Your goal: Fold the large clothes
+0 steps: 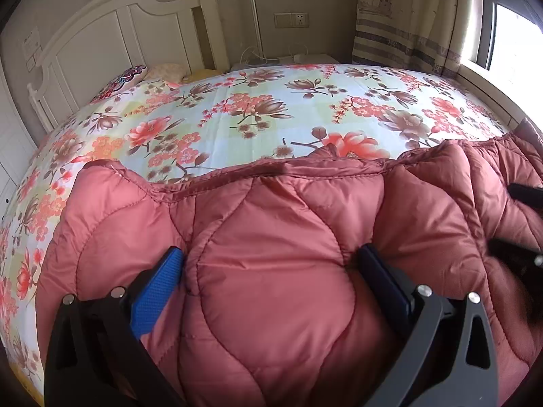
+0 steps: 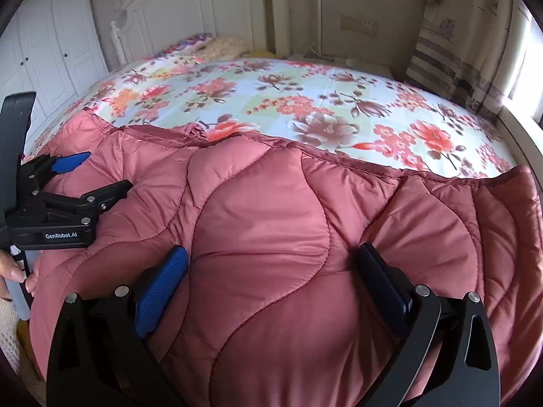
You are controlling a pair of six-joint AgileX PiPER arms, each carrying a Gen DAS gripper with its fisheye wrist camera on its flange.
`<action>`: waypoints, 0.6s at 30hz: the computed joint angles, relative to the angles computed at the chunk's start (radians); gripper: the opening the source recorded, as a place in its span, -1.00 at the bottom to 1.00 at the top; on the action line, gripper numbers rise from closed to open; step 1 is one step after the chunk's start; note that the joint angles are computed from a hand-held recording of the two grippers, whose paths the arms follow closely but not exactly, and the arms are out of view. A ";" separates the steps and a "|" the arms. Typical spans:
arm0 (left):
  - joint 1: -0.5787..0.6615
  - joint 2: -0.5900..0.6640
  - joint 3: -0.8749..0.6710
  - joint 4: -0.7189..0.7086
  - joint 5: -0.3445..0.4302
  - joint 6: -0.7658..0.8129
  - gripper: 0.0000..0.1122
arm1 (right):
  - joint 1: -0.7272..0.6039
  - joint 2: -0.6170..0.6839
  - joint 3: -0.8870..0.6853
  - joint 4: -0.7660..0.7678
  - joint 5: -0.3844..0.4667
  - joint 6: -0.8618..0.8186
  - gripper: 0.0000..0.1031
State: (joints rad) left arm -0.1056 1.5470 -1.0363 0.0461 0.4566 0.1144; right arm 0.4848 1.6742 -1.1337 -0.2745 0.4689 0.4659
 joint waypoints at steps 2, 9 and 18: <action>0.000 0.002 -0.002 0.003 0.003 -0.003 0.80 | 0.021 -0.020 -0.029 -0.048 0.066 0.088 0.86; 0.009 0.003 -0.005 -0.026 0.007 0.025 0.80 | 0.195 0.013 -0.121 -0.190 0.164 0.110 0.87; 0.012 0.003 -0.003 -0.034 0.007 0.028 0.80 | 0.131 -0.047 -0.052 -0.221 0.129 0.157 0.90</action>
State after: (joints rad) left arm -0.0934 1.5498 -1.0390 0.0125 0.4636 0.1426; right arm 0.6163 1.6269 -1.1861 -0.4955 0.5976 0.6228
